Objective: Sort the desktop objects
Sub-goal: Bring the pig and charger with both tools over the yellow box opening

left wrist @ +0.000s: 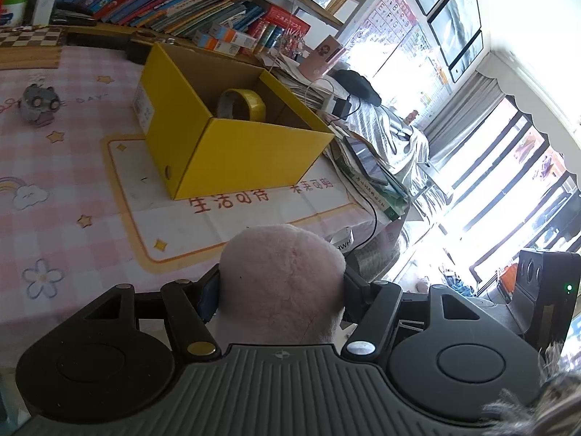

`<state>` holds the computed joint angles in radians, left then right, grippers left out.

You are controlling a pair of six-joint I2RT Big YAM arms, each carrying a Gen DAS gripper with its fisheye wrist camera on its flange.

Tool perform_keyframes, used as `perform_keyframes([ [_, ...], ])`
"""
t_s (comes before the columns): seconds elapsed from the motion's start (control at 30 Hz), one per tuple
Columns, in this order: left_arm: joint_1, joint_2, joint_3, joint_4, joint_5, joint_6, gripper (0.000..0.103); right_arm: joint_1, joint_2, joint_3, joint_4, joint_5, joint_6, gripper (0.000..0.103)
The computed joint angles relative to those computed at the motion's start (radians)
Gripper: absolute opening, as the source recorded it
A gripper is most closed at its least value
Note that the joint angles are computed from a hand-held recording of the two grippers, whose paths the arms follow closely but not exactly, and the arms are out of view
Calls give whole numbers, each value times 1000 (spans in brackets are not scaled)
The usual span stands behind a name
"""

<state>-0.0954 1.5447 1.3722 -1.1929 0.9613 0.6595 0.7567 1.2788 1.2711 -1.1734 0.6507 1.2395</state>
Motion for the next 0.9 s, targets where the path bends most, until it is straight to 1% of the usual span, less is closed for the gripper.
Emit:
perform_keyframes([
  [0.07,-16,-4,-4,23,-4,-26,62,-18,-16,-14,11,-9,-23,27],
  [0.33,-85,-18,-23,152,-29,-169,62,-102,-75,-68,81,-57,-154,27],
  [0.57,-143,-20,-21,276,-37,-304,62,-195,-134,-117,176,-87,-291,27],
  [0.67,-169,-24,-13,352,-43,-372,62,-246,-152,-125,232,-104,-383,27],
  [0.77,-191,-27,-3,445,-54,-448,62,-299,-160,-122,292,-125,-484,27],
  [0.9,-217,-20,20,571,-93,-555,62,-378,-163,-111,375,-170,-622,27],
])
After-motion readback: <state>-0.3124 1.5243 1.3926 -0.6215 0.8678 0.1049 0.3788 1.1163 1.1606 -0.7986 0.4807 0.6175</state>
